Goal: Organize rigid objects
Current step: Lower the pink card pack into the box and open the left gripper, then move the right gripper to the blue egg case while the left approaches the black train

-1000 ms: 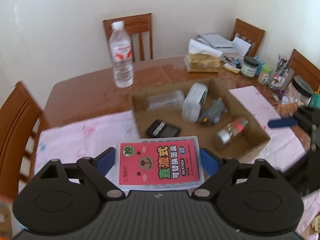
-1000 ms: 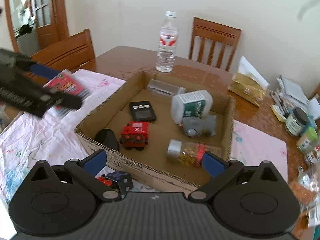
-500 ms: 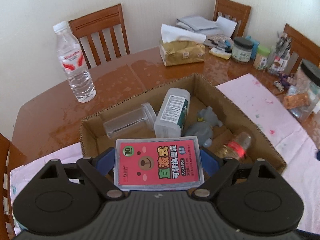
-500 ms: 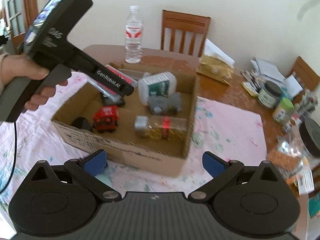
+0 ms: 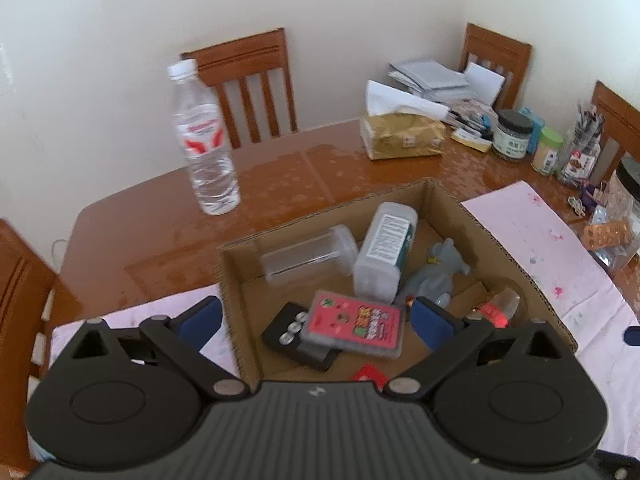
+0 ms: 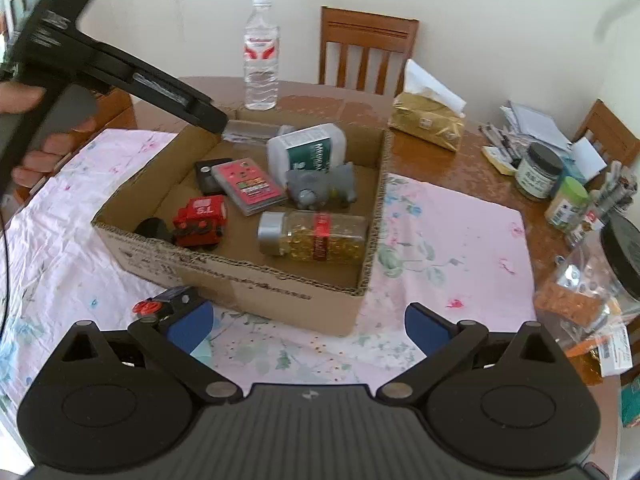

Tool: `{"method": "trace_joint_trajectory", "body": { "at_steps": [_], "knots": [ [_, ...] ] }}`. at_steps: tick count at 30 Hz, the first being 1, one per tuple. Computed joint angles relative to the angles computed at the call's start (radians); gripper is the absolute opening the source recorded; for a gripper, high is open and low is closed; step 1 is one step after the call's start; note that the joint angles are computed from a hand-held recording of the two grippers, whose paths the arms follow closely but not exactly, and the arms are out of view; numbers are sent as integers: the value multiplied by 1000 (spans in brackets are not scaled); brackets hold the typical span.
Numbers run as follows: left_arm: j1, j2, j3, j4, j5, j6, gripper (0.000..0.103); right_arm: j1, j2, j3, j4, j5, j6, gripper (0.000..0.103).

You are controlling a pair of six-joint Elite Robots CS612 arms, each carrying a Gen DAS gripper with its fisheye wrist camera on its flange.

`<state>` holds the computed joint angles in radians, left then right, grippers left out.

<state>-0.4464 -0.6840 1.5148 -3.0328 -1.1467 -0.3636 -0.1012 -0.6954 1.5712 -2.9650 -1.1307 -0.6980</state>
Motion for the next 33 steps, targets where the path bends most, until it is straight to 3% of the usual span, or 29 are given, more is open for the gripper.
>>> {"method": "trace_joint_trajectory", "body": {
  "at_steps": [12, 20, 26, 33],
  "knots": [
    [-45, -86, 218, -68, 157, -216, 102, 17, 14, 2, 120, 15, -97, 103],
    [-57, -94, 292, -35, 147, -376, 102, 55, 25, 16, 144, -21, -100, 103],
    [-65, -94, 319, -62, 143, -352, 102, 91, 47, 23, 77, -86, -42, 103],
    [-56, -83, 325, -117, 79, -293, 102, 115, 68, 29, -16, -170, 41, 103]
  ]
}}
